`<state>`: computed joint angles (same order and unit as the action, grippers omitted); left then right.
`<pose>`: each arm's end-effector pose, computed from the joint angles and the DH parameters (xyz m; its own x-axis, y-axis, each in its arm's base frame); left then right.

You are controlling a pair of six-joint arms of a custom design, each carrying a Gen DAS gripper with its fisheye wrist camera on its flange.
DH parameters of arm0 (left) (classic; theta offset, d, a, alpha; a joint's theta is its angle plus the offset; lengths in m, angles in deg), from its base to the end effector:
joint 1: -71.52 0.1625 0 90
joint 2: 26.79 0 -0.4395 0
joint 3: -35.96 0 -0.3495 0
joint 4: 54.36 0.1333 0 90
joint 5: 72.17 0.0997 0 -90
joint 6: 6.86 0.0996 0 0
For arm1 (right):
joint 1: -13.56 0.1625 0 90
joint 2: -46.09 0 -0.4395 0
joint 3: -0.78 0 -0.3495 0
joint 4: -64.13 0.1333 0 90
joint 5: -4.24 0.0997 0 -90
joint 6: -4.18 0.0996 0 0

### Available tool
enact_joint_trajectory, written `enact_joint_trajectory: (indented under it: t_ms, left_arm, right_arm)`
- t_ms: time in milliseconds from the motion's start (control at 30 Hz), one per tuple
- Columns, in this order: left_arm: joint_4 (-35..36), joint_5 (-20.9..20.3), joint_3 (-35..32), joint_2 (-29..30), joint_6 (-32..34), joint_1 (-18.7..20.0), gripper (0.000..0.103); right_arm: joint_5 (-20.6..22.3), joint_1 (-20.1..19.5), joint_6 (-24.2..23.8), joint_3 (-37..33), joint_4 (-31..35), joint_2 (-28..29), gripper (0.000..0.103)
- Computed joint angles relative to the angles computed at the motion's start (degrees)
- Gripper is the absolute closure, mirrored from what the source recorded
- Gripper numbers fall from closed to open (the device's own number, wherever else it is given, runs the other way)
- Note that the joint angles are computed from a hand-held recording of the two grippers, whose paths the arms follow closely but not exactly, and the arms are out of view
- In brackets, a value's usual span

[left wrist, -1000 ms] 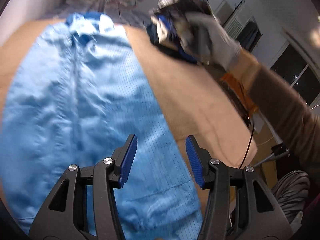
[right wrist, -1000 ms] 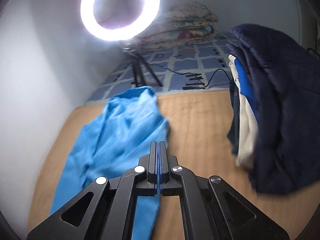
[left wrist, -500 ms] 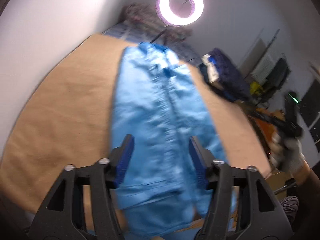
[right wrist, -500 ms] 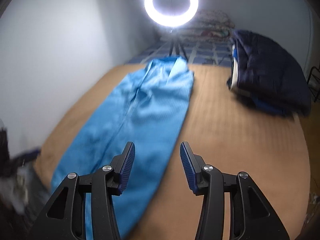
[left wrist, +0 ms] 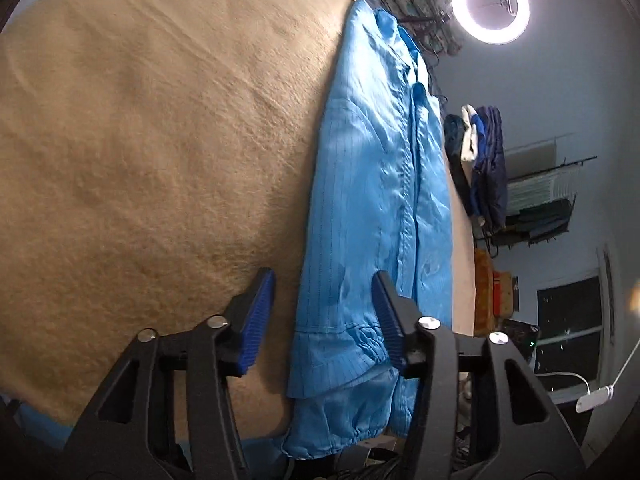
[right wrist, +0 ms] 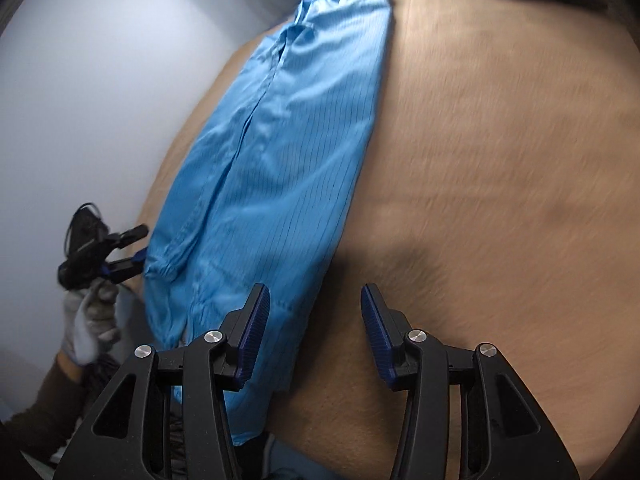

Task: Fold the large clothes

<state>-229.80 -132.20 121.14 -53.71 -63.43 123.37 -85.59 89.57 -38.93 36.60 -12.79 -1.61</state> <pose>-0.2908 -0.6666 0.0330 -0.9116 -0.3879 0.1364 -0.3834 0.6822 -0.6225 -0.0482 -0.7459 0.4579 -0.8736 -0.4865 -0.0165 -0.4867 0.8735 0.0133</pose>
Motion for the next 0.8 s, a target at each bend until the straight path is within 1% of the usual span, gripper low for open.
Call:
enact_joint_trajectory:
  t_ms: [67, 100, 167, 200, 233, 267, 300, 333, 367, 433, 500, 567, 633, 700, 767, 800]
  left_arm:
    - [0.09, -2.17, -0.98, 0.81, 0.51, 0.38, 0.062]
    - [0.58, -2.97, -1.31, 0.94, 0.81, 0.4, 0.066]
    - [2.47, -3.4, -2.62, 1.62, 1.72, 0.29, 0.073]
    - [3.31, -4.09, -3.34, 1.87, 2.07, 0.33, 0.079]
    - [4.28, -4.45, -4.14, 2.25, 2.32, 0.36, 0.088]
    - [5.59, -4.55, -5.13, 2.73, 2.67, 0.32, 0.091]
    - [6.49, -4.49, -5.87, 3.06, 3.16, 0.27, 0.094]
    - [7.1, -4.17, -6.1, 3.14, 3.5, 0.1, 0.096]
    - [7.79, -3.5, -6.48, 3.32, 3.87, -0.25, 0.096]
    - [7.7, -3.09, -5.72, 3.0, 3.92, -0.87, 0.098]
    - [7.46, -3.41, -4.99, 2.71, 4.11, -1.25, 0.099]
    - [7.28, -3.51, -3.51, 2.27, 3.57, -2.06, 0.099]
    - [5.79, -5.08, -2.25, 2.25, 3.11, -2.57, 0.1]
    - [6.34, -5.06, -2.0, 2.37, 3.35, -3.2, 0.1]
    - [5.33, -5.9, -2.12, 2.58, 3.06, -3.03, 0.1]
    - [4.55, -6.44, -2.47, 2.7, 3.15, -2.88, 0.1]
  right_arm:
    - [3.08, -1.04, 1.21, -1.15, 2.95, 0.43, 0.057]
    - [4.56, -1.5, 1.86, -2.09, 4.76, 0.87, 0.057]
    - [6.71, -2.01, 2.31, -5.06, 8.59, 2.57, 0.057]
    - [7.14, -2.1, 2.16, -5.56, 9.2, 2.93, 0.057]
    - [7.47, -2.09, 1.97, -5.84, 9.65, 3.21, 0.06]
    - [7.3, -1.95, 1.89, -6.11, 10.2, 3.64, 0.07]
    - [7.0, -1.84, 1.99, -6.35, 10.76, 3.97, 0.076]
    - [6.36, -1.57, 2.08, -6.17, 10.89, 4.34, 0.091]
    - [5.69, -1.38, 1.84, -4.14, 9.33, 3.67, 0.098]
    - [5.69, -1.3, 1.36, -1.95, 7.45, 2.68, 0.1]
    - [5.37, -0.99, 1.22, -2.91, 8.44, 2.84, 0.101]
    - [5.53, -1.16, 0.68, -4.81, 11.22, 2.88, 0.101]
    - [6.23, -1.56, 0.29, -6.97, 14.26, 3.16, 0.101]
    - [6.37, -2.16, 0.27, -6.08, 14.39, 2.57, 0.102]
    - [6.08, -2.61, 0.39, -4.77, 13.44, 2.43, 0.101]
    - [6.94, -2.93, 1.16, -5.29, 14.01, 3.1, 0.101]
